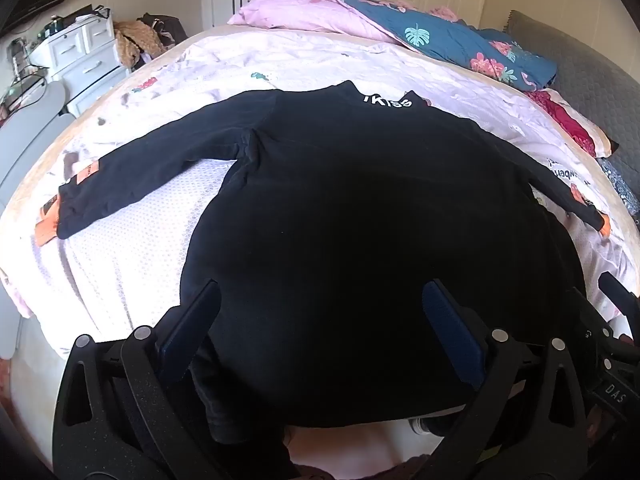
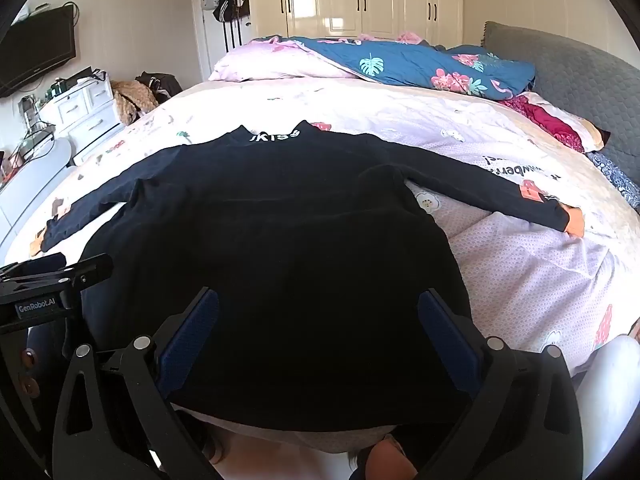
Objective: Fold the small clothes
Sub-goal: 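Move the right gripper toward the sleeve cuff with the orange patch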
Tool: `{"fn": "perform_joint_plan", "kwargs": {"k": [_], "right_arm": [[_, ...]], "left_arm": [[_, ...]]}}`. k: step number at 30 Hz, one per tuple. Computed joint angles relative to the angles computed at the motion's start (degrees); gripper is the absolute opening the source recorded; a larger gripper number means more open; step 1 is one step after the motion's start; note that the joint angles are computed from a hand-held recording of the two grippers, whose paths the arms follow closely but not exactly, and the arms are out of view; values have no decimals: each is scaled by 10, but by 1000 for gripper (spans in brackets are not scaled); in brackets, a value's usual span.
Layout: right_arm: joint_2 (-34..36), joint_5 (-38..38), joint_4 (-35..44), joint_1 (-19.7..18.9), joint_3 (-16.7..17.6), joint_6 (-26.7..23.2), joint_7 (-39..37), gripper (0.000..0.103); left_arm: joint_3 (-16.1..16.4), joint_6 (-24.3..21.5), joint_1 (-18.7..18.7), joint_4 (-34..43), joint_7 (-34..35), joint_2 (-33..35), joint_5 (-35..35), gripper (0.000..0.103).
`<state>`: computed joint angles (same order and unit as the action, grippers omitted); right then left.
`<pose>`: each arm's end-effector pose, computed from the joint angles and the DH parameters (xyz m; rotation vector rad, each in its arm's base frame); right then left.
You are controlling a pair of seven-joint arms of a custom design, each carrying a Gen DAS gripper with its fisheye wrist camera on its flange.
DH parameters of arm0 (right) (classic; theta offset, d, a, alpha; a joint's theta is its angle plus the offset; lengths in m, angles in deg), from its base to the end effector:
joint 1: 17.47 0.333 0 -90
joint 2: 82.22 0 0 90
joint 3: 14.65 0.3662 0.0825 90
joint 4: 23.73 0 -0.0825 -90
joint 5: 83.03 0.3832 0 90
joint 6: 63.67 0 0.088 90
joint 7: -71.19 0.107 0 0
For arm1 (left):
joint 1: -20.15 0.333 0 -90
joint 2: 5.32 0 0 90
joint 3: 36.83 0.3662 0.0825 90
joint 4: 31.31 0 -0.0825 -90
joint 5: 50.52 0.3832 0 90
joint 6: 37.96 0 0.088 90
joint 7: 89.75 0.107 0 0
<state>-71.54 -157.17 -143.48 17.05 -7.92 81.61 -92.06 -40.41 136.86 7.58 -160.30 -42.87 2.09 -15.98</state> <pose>0.4466 0.4025 0.4057 -1.6127 1.8264 -0.7862 0.5437 -0.2024 0.4268 -1.7588 1.9608 -0.7625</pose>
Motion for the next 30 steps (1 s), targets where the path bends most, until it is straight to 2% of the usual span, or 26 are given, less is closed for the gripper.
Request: {"fn": "perform_joint_plan", "kwargs": {"k": [9, 18, 30], "right_arm": [[1, -4, 1, -3, -2, 5, 1, 99], [11, 29, 13, -17, -12, 27, -33, 99], [30, 46, 42, -22, -31, 59, -60, 99]], "left_arm": [[1, 5, -4, 10, 17, 13, -16, 95], [5, -2, -15, 35, 37, 31, -38, 95], [-10, -19, -13, 85, 107, 62, -118, 95]]}}
